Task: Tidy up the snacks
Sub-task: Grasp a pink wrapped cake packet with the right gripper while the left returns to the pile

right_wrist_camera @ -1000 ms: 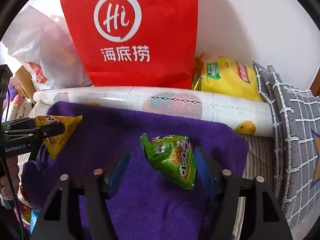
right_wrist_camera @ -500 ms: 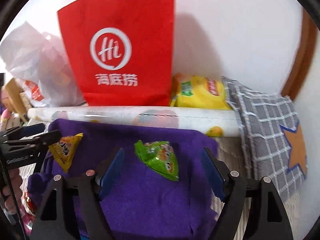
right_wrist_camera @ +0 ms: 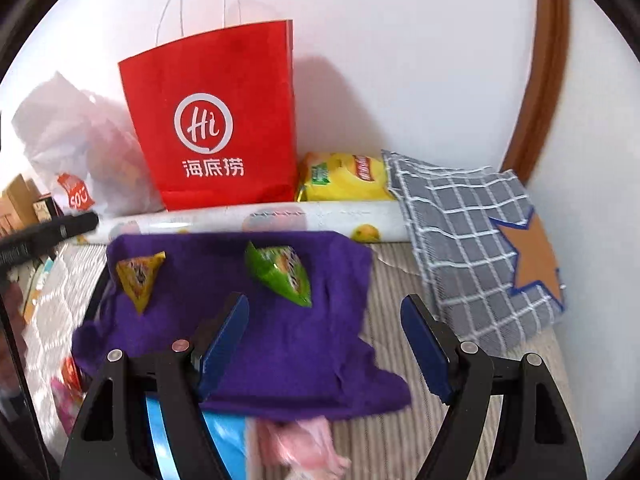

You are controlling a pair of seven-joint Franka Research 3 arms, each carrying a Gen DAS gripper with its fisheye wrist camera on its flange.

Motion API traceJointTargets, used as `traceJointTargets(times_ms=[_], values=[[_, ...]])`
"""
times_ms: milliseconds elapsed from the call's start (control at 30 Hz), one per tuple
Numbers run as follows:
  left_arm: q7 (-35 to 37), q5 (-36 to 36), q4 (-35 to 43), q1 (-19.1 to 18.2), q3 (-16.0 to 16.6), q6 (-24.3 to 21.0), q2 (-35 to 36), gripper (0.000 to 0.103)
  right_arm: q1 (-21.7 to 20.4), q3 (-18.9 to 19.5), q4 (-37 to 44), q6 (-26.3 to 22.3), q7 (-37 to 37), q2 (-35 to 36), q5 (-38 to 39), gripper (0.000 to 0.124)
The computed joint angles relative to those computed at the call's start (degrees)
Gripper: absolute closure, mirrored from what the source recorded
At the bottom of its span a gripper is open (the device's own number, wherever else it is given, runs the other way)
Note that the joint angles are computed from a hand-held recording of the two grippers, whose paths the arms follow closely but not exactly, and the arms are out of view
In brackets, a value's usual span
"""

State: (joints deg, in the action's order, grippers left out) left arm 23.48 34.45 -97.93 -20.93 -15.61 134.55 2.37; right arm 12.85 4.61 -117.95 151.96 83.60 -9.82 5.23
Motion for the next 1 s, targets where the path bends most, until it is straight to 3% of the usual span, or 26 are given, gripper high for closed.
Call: traceJointTargets(times_ms=[267, 333, 567, 633, 767, 1000], values=[[-3.18, 1.16, -4.17, -0.78, -1.81, -0.24, -5.30, 0.032, 2.37, -4.56, -10.54, -1.53, -11.29, -9.70, 14.59, 0.046], [-3.61, 0.42, -5.78, -0.90, -2.40, -1.28, -6.87, 0.031, 1.79, -4.15, -12.51, -1.60, -11.84, -11.07, 15.45, 0.046], [-7.05, -0.17, -12.15, -1.24, -4.68, -5.71, -12.53, 0.031, 1.01, -3.15, -21.11, 5.58, -12.40, -14.72, 16.31, 0.052], [-8.59, -0.99, -15.36, -1.33, -5.23, -6.67, -15.07, 0.031, 1.96, -4.42, -21.76, 4.49, -13.96, -14.72, 17.75, 0.054], [-11.07, -2.21, -20.31, -1.24, -6.23, -7.24, -19.04, 0.031, 2.63, -5.63, -22.14, 2.15, -14.97, -13.47, 20.71, 0.073], [-14.26, -5.29, -25.20, -1.58, -7.44, -9.52, -23.05, 0.031, 3.54, -6.02, -21.51, 0.00, -18.20, -11.14, 26.31, 0.074]])
